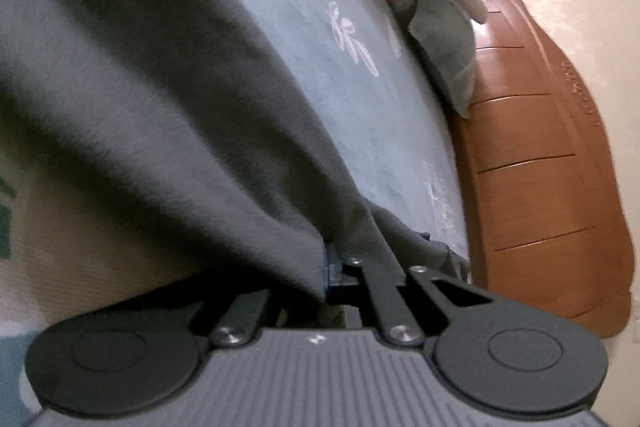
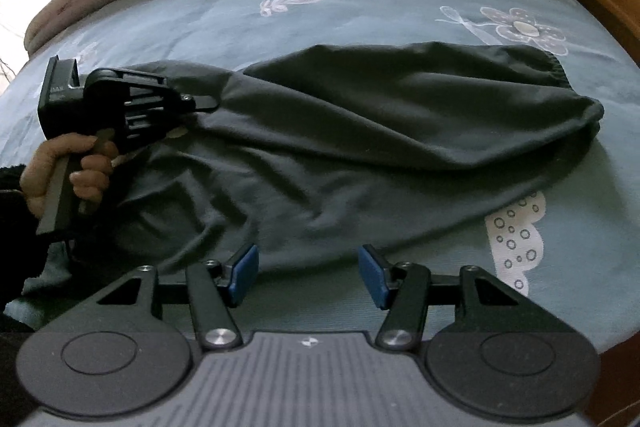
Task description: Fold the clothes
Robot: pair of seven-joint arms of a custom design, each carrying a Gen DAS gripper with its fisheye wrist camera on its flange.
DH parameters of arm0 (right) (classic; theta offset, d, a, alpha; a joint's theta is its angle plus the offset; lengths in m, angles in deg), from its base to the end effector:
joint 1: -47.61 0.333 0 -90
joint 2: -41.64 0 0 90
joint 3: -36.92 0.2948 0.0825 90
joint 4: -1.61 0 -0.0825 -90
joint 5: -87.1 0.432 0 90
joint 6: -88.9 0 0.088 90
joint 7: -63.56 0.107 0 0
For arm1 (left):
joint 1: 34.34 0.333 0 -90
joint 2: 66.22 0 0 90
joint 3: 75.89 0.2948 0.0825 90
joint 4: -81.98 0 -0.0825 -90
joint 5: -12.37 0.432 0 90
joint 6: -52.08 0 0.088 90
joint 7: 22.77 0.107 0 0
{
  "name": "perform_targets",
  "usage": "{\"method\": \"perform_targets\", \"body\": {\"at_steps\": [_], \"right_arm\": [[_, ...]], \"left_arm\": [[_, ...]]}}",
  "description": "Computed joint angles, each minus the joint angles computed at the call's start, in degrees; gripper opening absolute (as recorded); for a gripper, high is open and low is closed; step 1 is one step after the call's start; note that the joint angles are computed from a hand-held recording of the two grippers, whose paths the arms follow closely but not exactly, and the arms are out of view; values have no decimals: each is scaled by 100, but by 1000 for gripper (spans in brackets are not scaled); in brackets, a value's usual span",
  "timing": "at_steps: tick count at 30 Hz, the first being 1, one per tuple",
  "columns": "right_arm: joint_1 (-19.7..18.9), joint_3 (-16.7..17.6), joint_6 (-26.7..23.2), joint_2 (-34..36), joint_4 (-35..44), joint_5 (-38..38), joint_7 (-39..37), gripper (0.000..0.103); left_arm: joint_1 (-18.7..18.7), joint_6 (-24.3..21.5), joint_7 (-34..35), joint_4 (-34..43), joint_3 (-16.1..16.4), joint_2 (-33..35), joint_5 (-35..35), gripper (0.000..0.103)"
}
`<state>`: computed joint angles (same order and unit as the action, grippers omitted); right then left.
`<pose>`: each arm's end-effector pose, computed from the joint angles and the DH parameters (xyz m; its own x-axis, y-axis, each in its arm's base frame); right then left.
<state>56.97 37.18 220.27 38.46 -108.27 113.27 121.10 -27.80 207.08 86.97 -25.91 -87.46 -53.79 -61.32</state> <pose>0.6183 0.1147 0.5285 0.5178 -0.8390 -0.1670 -0.7674 -0.3693 -0.5241 0.6797 -0.0205 0.3983 0.2416 -0.5459 0.8022 -0.6857 -0.6810 -0.2570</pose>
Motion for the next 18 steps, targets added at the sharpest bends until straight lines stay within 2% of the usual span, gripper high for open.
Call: {"method": "perform_targets", "body": {"at_steps": [5, 11, 15, 17, 18], "right_arm": [[-132, -114, -10, 340, 321, 558, -414, 61], [-546, -184, -407, 968, 984, 1518, -1023, 61], [-999, -180, -1113, 1701, 1813, 2178, -1053, 62], [-1332, -137, -1546, 2184, 2329, 2643, -736, 62], [-1519, -95, -1765, 2459, 2625, 2887, -523, 62]], "left_arm": [[-190, 559, 665, -289, -20, -506, -259, 1], [-576, 1296, -10, -707, 116, -1008, 341, 1], [-874, 1872, -2000, -1236, 194, -1366, 2256, 1], [-862, 2061, -3483, -1617, 168, -1618, 3700, 1], [-721, 2098, -4337, -1803, 60, -1754, 4553, 1]]}}
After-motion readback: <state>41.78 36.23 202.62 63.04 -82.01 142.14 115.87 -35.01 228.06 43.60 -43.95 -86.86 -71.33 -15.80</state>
